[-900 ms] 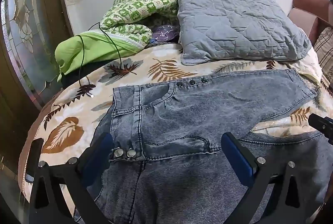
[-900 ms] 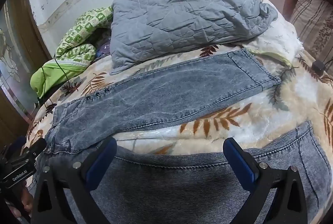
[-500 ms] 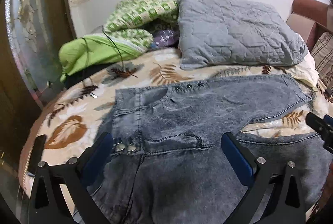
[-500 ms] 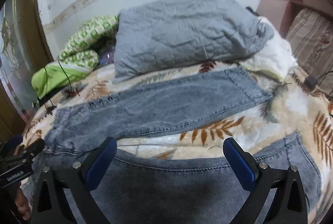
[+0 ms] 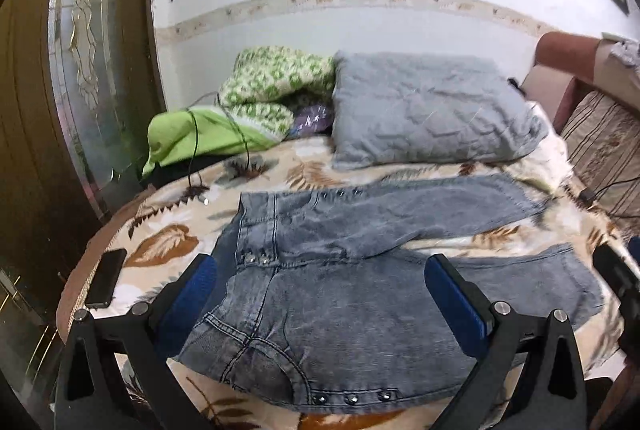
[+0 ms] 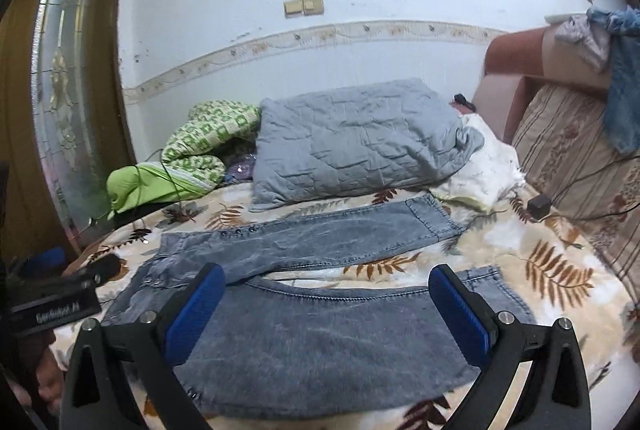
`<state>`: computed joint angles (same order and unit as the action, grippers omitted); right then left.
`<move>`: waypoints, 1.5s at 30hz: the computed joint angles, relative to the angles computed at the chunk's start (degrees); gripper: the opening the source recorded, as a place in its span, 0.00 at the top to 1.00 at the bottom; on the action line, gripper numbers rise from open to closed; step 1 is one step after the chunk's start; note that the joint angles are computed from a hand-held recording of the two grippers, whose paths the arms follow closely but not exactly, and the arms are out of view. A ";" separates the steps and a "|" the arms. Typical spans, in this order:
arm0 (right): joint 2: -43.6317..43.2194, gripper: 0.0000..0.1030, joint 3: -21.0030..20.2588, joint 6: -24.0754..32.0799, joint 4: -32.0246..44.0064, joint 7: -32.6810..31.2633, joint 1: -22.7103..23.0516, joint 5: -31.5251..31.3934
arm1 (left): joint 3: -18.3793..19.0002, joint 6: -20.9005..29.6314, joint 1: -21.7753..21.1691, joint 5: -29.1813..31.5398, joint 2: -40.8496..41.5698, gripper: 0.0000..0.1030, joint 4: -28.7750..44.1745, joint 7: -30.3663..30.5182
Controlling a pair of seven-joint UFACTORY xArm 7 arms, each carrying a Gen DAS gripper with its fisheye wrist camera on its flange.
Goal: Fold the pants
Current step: 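Move both grippers toward the spread light-blue jeans, then grasp the leg hem with the right gripper while the left grasps the waistband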
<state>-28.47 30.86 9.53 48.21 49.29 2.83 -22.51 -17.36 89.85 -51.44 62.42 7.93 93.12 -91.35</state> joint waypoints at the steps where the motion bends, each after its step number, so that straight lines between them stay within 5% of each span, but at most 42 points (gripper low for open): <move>1: -1.38 0.00 -1.27 0.31 -0.70 -0.58 1.64 0.73 | -0.34 1.48 -0.73 1.06 0.45 0.00 0.68 0.71; 10: -6.79 0.00 -4.06 0.58 -1.97 -4.38 6.21 5.36 | -1.03 4.98 -3.51 1.33 0.01 0.00 4.85 1.49; 28: -3.49 0.00 -3.06 0.94 -0.39 -6.45 4.45 7.32 | -0.15 2.67 -1.69 -0.93 -0.27 0.00 3.61 2.63; 32: 0.36 0.00 -5.50 2.11 1.50 -7.76 5.63 7.83 | 0.93 -1.65 2.00 -5.10 -2.30 0.00 0.68 4.31; 35: 6.36 0.00 -11.33 5.24 5.59 -11.83 9.42 10.84 | 1.97 -4.00 6.69 -8.80 -4.37 0.00 -2.46 5.02; 40: 18.32 0.00 -15.94 9.48 15.79 -13.88 8.16 9.70 | 5.07 -7.75 16.24 -16.48 -6.27 0.00 -6.95 7.40; 45: 35.83 0.00 -22.22 17.36 33.48 -28.19 10.03 21.69 | 8.18 -13.22 25.48 -22.52 -6.50 0.00 -10.69 10.82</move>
<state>7.37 8.65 26.88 81.69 21.09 12.86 -0.82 -9.18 76.63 -25.96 39.89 1.43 82.43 -80.53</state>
